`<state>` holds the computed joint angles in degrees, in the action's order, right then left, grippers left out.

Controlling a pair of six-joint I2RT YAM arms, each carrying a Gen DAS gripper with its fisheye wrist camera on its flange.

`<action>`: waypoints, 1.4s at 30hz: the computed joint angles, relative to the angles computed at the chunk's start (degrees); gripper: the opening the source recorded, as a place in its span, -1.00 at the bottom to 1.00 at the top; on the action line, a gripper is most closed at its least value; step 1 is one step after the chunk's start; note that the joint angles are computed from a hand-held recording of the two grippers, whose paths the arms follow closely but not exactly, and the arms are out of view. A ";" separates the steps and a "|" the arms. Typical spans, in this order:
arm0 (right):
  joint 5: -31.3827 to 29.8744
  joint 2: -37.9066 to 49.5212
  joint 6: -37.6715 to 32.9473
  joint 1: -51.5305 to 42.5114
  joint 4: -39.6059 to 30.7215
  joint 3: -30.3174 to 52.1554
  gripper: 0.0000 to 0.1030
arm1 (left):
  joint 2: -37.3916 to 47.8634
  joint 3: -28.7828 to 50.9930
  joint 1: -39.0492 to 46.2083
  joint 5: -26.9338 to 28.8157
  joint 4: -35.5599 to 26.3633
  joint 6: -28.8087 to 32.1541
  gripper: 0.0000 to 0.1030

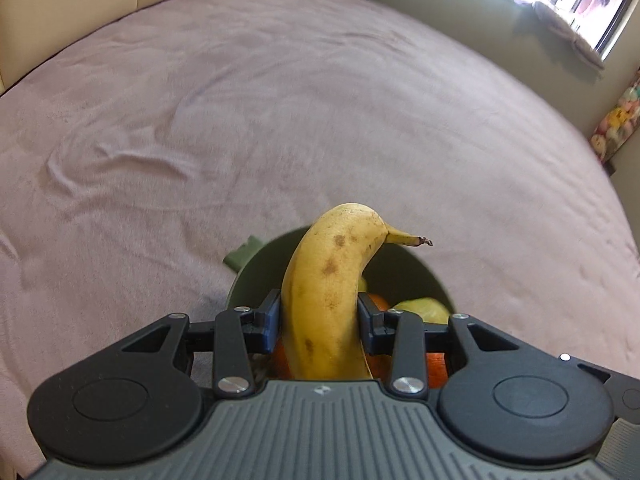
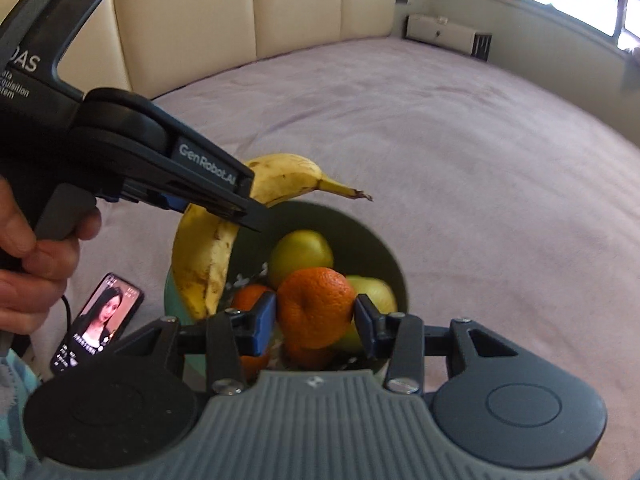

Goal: Organize fruits
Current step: 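Carry the banana and tangerine over the green colander with both tools, then open both tools to drop the banana and tangerine into the colander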

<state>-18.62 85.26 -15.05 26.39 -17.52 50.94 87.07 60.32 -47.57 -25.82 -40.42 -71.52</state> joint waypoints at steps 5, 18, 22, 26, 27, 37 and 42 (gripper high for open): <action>-2.47 5.93 0.86 -0.02 -5.44 5.46 -0.21 | 0.42 -1.29 0.51 0.55 -0.03 -1.44 -0.16; -4.45 16.77 4.92 -0.31 -14.16 14.86 -0.21 | 3.02 -0.88 0.74 0.43 -1.29 -3.01 -0.16; -3.87 19.19 4.18 -0.08 -17.90 17.74 -0.21 | 4.29 -0.41 0.78 0.75 -2.06 -3.98 -0.16; -1.93 20.59 3.85 0.68 -20.57 20.17 -0.20 | 5.41 0.27 0.61 1.01 -2.35 -4.38 -0.16; -1.56 20.83 4.05 0.86 -20.91 20.51 -0.20 | 5.77 0.64 0.52 0.95 -2.63 -4.39 -0.16; 1.49 24.33 1.84 2.57 -25.15 24.67 -0.19 | 6.79 0.77 1.16 3.40 -2.03 -4.32 -0.16; 2.75 25.92 1.25 3.26 -26.96 26.61 -0.18 | 7.63 1.69 1.36 3.88 -2.96 -3.62 -0.15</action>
